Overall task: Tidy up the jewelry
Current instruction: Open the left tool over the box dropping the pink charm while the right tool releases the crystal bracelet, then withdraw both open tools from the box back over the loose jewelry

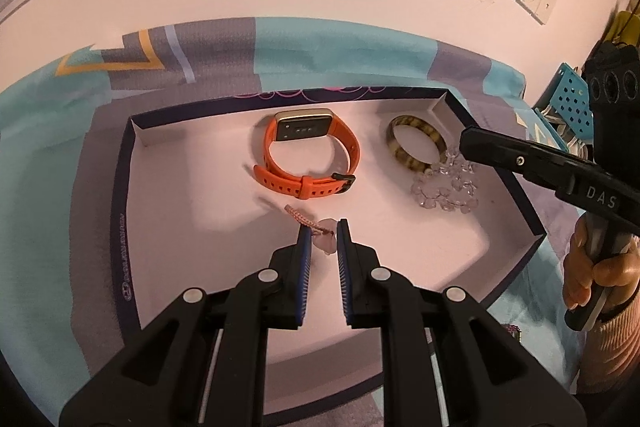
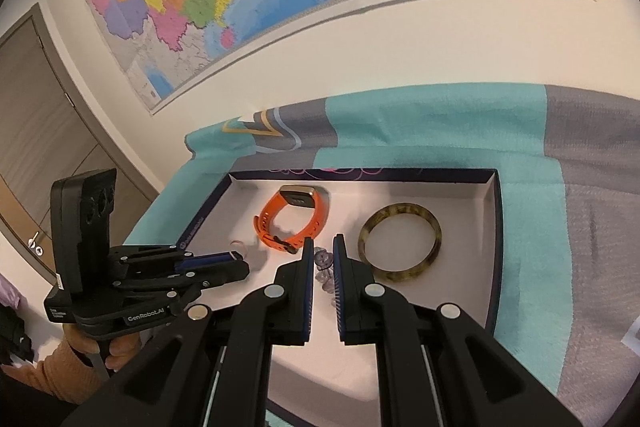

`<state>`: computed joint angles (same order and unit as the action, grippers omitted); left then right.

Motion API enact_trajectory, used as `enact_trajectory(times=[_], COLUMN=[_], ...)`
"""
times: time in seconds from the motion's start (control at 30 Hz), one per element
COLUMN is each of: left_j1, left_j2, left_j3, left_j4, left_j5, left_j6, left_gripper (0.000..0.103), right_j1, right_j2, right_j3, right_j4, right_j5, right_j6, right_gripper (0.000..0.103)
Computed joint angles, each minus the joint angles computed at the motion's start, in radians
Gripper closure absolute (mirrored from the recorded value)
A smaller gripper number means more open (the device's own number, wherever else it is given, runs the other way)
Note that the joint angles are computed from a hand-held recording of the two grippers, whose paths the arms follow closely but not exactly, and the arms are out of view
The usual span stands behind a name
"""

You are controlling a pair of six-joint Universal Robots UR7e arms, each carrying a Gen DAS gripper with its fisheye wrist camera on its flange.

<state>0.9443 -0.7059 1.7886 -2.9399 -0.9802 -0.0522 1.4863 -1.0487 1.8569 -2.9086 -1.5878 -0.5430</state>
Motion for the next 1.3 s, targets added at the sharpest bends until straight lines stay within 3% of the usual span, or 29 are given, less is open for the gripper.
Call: enact_trajectory(times=[0.47, 0.6, 0.73, 1.07, 1.3], left_j1=[0.005, -0.003, -0.021, -0.053, -0.095], left_j2=[0.021, 0.012, -0.004, -0.053, -0.071], left_j3=[-0.032, -0.014, 0.021, 0.112, 0.178], left_j4=[0.028, 0.000, -0.049, -0.123, -0.187], left_j5=[0.011, 0.026, 0.051, 0.076, 0.118], left_j6=[-0.017, -0.010, 0.004, 0.020, 0.030], left_gripper=[0.088, 0.078, 0.070, 0.064, 0.056], right_j1=[-0.002, -0.003, -0.007, -0.025, -0.024], right_j2=[0.023, 0.011, -0.006, -0.026, -0.065], right_j3=[-0.012, 0.002, 0.017, 0.039, 0.096], right_j4=[0.018, -0.003, -0.014, -0.036, -0.044], right_j5=[-0.032, -0.024, -0.023, -0.036, -0.026], right_j6=[-0.001, -0.001, 0.000, 0.020, -0.005], right_gripper=[0.093, 0.083, 0.079, 0.074, 0.058])
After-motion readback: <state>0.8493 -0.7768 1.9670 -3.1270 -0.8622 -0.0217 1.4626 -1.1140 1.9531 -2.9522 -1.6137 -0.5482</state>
